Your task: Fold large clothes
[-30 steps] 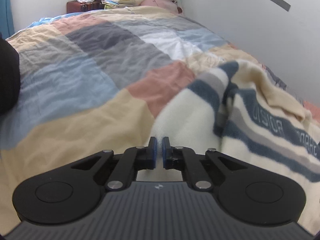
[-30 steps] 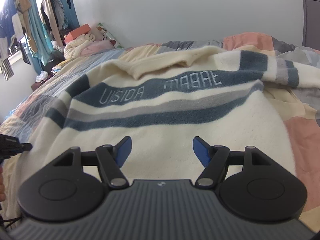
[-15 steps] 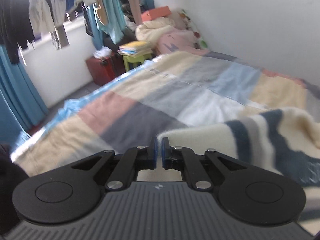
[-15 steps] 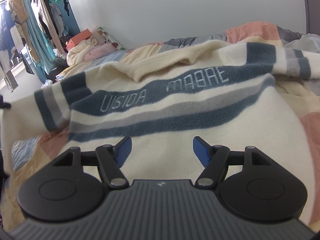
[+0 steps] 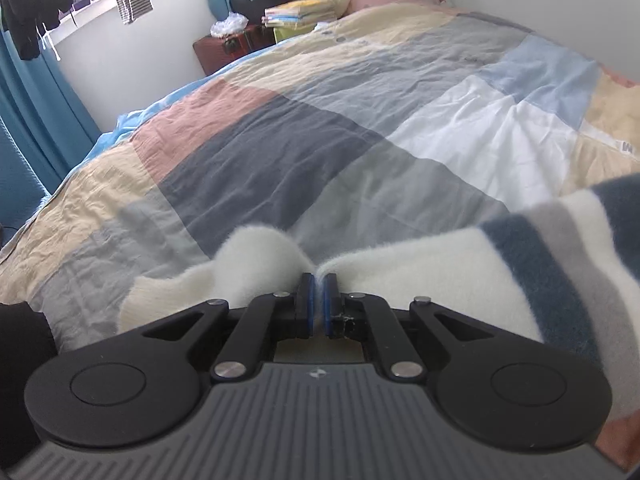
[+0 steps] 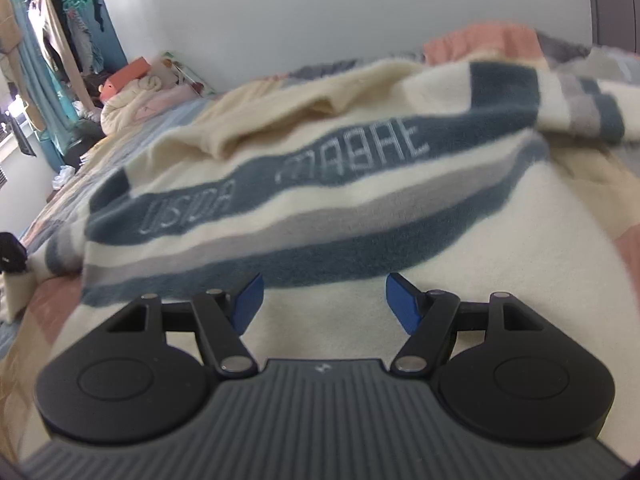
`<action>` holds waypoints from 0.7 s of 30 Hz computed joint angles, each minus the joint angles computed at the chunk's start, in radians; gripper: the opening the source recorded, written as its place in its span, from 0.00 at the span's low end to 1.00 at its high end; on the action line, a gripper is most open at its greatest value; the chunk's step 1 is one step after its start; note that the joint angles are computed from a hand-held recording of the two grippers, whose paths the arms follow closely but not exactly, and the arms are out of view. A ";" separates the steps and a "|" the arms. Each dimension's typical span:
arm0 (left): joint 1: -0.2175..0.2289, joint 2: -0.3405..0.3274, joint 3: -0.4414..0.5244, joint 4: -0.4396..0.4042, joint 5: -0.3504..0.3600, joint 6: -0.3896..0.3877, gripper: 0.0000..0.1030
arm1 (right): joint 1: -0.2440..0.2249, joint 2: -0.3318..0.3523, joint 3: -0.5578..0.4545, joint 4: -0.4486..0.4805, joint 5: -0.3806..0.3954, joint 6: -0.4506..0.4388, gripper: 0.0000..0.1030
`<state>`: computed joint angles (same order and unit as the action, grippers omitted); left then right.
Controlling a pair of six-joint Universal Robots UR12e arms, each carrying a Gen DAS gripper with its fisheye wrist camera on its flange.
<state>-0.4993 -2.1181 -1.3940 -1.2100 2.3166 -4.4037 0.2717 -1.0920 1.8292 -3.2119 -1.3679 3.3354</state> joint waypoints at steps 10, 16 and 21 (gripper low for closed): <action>-0.079 0.031 -0.034 0.168 0.029 0.062 0.34 | 0.003 -0.007 0.007 -0.016 -0.019 -0.029 0.67; -0.164 0.031 -0.039 0.354 -0.036 0.045 0.41 | 0.004 -0.045 0.047 -0.047 -0.046 -0.039 0.67; -0.229 0.001 -0.041 0.523 -0.125 0.037 0.41 | -0.007 -0.092 0.100 -0.065 -0.067 -0.015 0.67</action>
<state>-0.7287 -2.1167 -1.4354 -0.6866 2.1915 -4.3669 0.2651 -1.1837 1.9290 -3.2771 -1.4348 3.3206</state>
